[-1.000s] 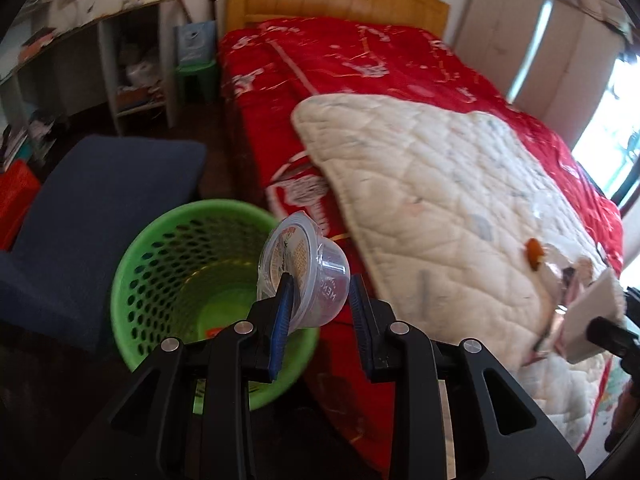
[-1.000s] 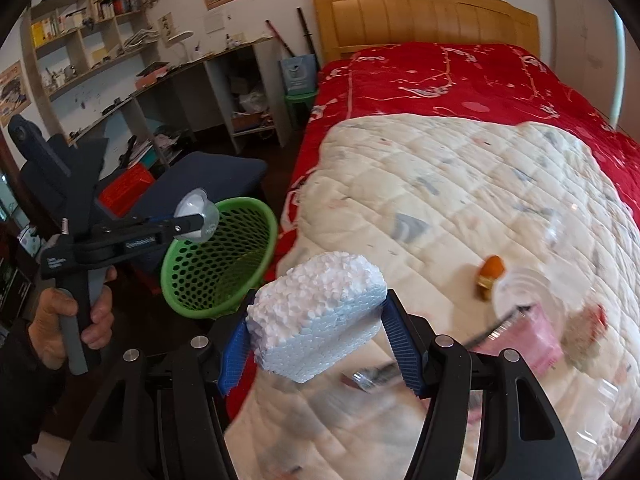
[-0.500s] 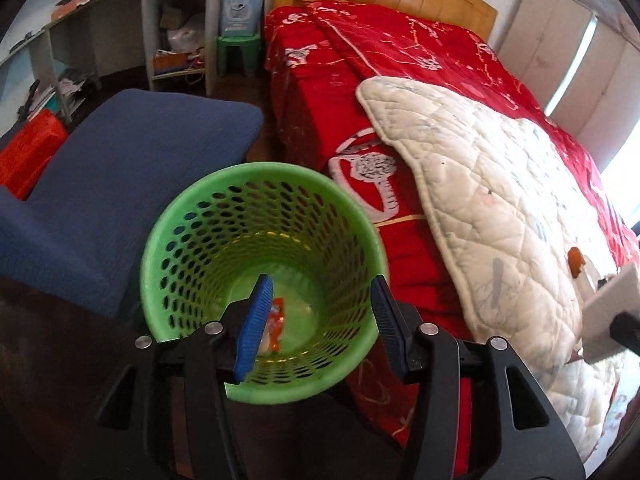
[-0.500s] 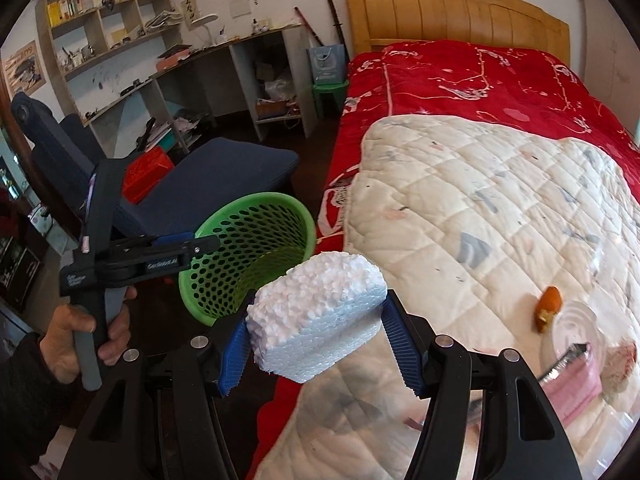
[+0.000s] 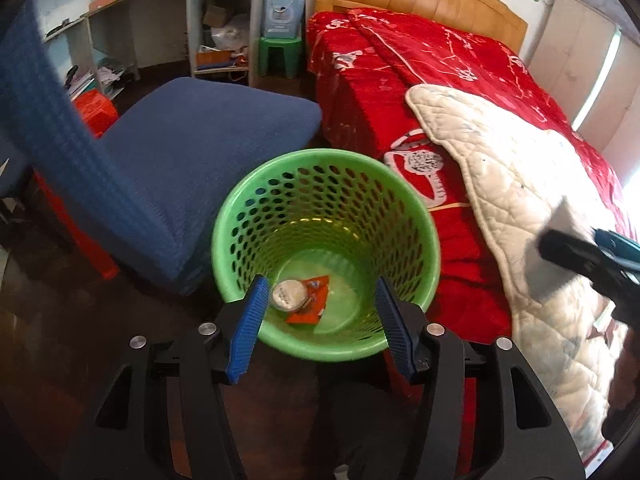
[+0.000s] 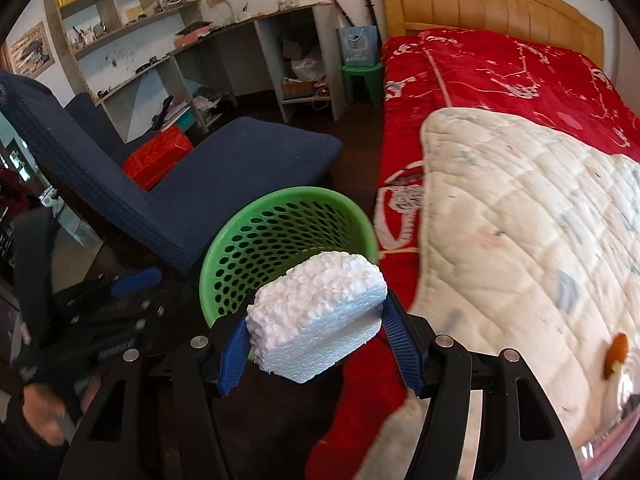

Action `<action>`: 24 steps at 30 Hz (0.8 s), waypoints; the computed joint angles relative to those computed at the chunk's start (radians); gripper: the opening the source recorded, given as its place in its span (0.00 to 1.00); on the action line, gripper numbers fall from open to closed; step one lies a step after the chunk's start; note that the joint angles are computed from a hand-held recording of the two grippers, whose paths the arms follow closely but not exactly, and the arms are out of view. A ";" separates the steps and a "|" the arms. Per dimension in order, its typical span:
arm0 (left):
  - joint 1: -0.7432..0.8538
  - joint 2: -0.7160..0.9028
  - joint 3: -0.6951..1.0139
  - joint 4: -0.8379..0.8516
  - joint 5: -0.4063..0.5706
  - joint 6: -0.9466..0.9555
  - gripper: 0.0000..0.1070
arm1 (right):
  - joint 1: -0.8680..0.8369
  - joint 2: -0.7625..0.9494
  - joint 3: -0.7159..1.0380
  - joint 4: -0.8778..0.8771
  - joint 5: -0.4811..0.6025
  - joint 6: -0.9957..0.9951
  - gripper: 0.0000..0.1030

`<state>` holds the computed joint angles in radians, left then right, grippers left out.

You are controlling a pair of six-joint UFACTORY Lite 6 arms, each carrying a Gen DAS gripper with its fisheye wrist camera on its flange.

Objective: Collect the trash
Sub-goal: 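Drop the plastic cup into the wastebasket with the left gripper while the right gripper drops the foam block, then move both grippers back over the bed toward the remaining trash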

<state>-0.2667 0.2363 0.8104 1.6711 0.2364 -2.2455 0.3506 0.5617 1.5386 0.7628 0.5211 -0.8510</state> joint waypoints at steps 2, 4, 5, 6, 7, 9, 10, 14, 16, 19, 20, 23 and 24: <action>0.004 -0.026 -0.035 0.036 0.005 -0.038 0.52 | 0.034 0.053 0.060 -0.034 -0.011 0.053 0.58; 0.015 -0.042 -0.060 0.082 0.000 -0.085 0.52 | 0.060 0.097 0.110 -0.066 -0.011 0.104 0.58; 0.020 -0.045 -0.065 0.100 -0.005 -0.102 0.52 | 0.075 0.124 0.144 -0.084 -0.008 0.134 0.58; 0.024 -0.049 -0.071 0.114 -0.009 -0.118 0.52 | 0.082 0.140 0.164 -0.096 -0.006 0.150 0.58; 0.028 -0.052 -0.079 0.131 -0.011 -0.136 0.52 | 0.095 0.171 0.206 -0.115 0.001 0.179 0.58; 0.035 -0.055 -0.090 0.172 -0.014 -0.179 0.52 | 0.100 0.202 0.249 -0.112 0.017 0.189 0.59; 0.041 -0.059 -0.096 0.196 -0.018 -0.206 0.52 | 0.105 0.216 0.271 -0.117 0.020 0.203 0.59; 0.043 -0.053 -0.095 0.227 -0.024 -0.244 0.53 | 0.107 0.219 0.286 -0.100 0.021 0.206 0.70; 0.029 -0.051 -0.091 0.192 -0.015 -0.215 0.55 | 0.099 0.204 0.272 -0.083 0.027 0.189 0.71; 0.018 -0.056 -0.083 0.158 -0.017 -0.189 0.55 | 0.083 0.158 0.221 -0.066 0.013 0.161 0.71; 0.012 -0.058 -0.083 0.150 -0.015 -0.182 0.55 | 0.072 0.144 0.205 -0.058 0.018 0.149 0.71; -0.020 -0.066 -0.074 0.068 -0.003 -0.107 0.55 | 0.034 0.072 0.123 -0.031 0.011 0.100 0.72; -0.033 -0.065 -0.065 0.035 0.002 -0.077 0.57 | 0.020 0.047 0.093 -0.021 0.007 0.083 0.74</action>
<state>-0.3000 0.1716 0.7449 1.7064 0.2383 -2.3222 0.3705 0.6088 1.6318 0.7422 0.5276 -0.7684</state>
